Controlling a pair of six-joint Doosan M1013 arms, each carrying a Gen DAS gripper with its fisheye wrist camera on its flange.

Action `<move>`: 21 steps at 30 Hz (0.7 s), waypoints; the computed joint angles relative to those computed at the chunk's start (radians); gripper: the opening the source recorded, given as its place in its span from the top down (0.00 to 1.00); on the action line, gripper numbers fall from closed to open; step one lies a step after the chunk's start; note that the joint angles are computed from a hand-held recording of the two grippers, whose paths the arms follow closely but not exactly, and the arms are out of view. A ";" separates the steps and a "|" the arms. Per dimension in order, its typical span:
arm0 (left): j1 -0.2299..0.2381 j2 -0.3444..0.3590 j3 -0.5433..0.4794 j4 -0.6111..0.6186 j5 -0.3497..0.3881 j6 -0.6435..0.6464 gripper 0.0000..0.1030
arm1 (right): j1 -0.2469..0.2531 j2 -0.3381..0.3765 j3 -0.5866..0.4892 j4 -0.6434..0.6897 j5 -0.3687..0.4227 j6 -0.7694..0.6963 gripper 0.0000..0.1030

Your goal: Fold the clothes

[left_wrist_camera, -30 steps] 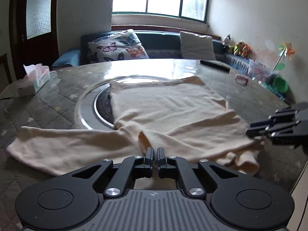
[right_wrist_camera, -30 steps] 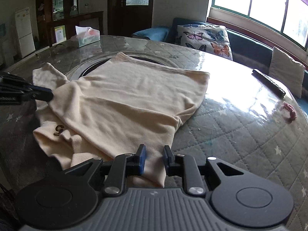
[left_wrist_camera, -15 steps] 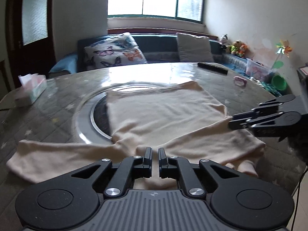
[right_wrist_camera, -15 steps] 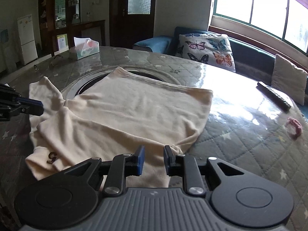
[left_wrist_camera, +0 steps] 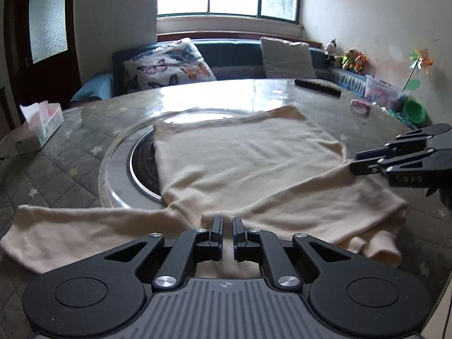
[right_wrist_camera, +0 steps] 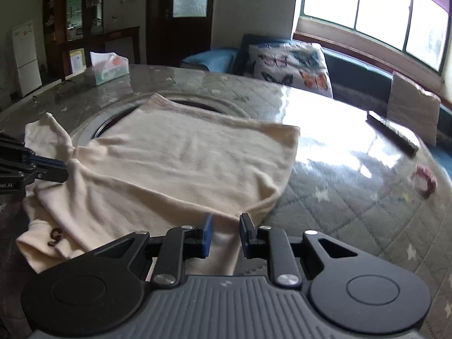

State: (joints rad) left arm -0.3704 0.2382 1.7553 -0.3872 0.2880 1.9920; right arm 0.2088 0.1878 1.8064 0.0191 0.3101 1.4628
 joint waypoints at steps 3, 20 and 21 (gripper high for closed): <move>-0.005 0.008 -0.009 -0.048 0.003 0.052 0.89 | 0.004 -0.004 0.000 0.144 -0.007 -0.151 0.81; 0.030 -0.016 0.022 0.196 -0.015 -0.248 0.78 | 0.087 0.064 -0.059 0.405 0.056 -0.484 0.80; 0.034 -0.019 0.025 0.235 -0.018 -0.295 0.76 | 0.094 0.064 -0.059 0.405 0.050 -0.494 0.80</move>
